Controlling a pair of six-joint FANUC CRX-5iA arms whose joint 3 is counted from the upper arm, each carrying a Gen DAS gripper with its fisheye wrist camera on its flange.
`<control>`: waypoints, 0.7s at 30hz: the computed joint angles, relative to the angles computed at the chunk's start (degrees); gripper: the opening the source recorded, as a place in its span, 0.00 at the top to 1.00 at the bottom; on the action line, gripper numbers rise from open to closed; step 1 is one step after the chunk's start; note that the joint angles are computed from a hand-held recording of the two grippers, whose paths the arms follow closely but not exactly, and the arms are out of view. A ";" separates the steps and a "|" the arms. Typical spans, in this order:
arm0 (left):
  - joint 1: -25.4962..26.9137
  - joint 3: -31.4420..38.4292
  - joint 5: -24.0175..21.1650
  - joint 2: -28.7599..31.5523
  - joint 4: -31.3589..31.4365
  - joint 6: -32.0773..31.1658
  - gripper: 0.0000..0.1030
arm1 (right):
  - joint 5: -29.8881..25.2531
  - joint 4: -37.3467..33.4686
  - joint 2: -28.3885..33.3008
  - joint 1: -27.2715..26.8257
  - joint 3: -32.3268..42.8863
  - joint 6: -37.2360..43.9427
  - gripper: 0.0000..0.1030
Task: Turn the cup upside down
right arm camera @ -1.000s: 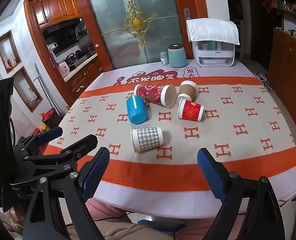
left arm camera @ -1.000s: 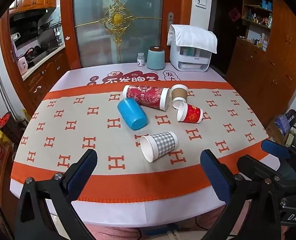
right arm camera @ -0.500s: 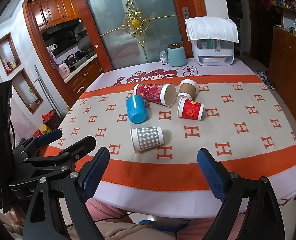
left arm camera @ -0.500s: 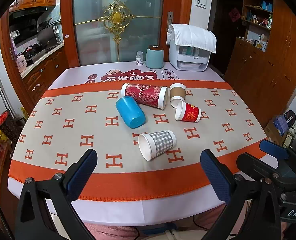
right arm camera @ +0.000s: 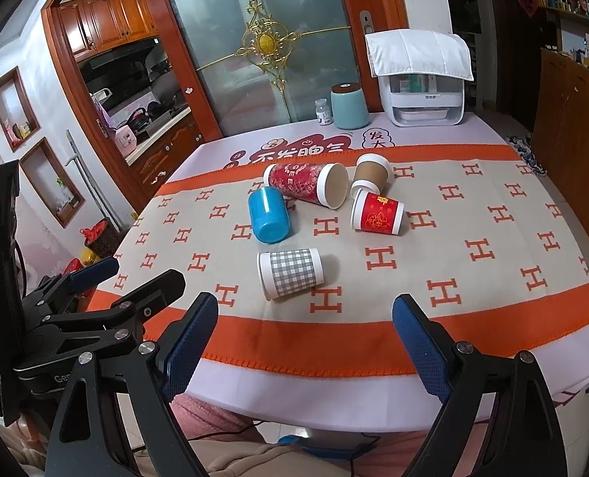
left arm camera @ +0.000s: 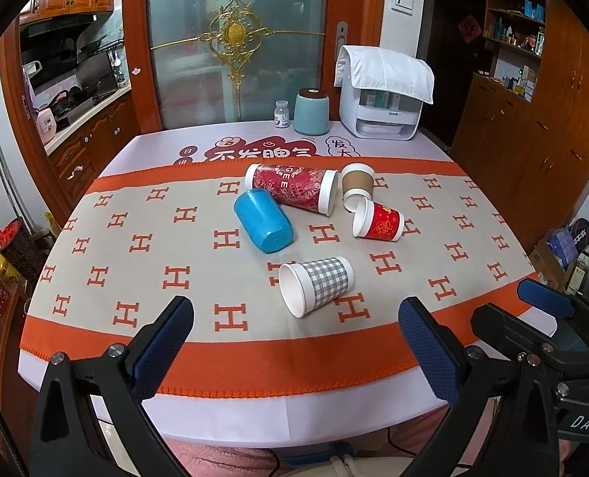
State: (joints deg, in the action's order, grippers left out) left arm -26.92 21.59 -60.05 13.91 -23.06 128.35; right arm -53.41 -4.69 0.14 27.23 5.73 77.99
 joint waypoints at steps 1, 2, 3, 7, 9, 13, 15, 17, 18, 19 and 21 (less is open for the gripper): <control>0.01 0.03 0.00 0.04 0.04 0.00 0.01 | 0.04 0.01 -0.05 0.02 -0.09 -0.03 0.12; 0.05 -0.02 0.00 0.01 0.07 -0.04 0.01 | 0.03 0.17 0.04 0.10 -0.02 -0.16 0.12; 0.05 -0.02 0.02 0.02 0.16 -0.06 0.01 | 0.03 0.17 0.04 0.10 -0.02 -0.16 0.12; 0.01 -0.20 -0.01 -0.09 0.12 0.01 0.01 | -0.06 0.04 0.00 0.05 -0.05 -0.11 0.12; 0.04 -0.21 0.04 -0.10 0.11 -0.02 0.01 | 0.01 0.07 -0.03 0.08 -0.09 -0.14 0.12; 0.04 -0.28 0.05 -0.13 0.12 0.02 0.01 | -0.01 0.12 0.05 0.08 -0.02 -0.15 0.12; 0.05 -0.26 0.01 -0.11 0.20 -0.02 0.01 | -0.07 0.02 0.06 0.04 0.04 -0.09 0.12; 0.04 -0.31 -0.07 -0.17 0.18 0.00 0.01 | 0.03 0.04 0.01 0.06 -0.14 -0.12 0.12; -0.06 -0.28 -0.07 -0.10 0.07 0.11 0.01 | -0.12 -0.04 0.08 0.04 0.05 -0.10 0.12; -0.06 -0.30 -0.07 -0.12 0.07 0.14 0.01 | -0.12 -0.02 0.07 0.05 0.04 -0.13 0.12; -0.07 -0.33 -0.01 -0.13 0.04 0.15 0.01 | -0.05 -0.01 0.04 0.06 -0.03 -0.13 0.12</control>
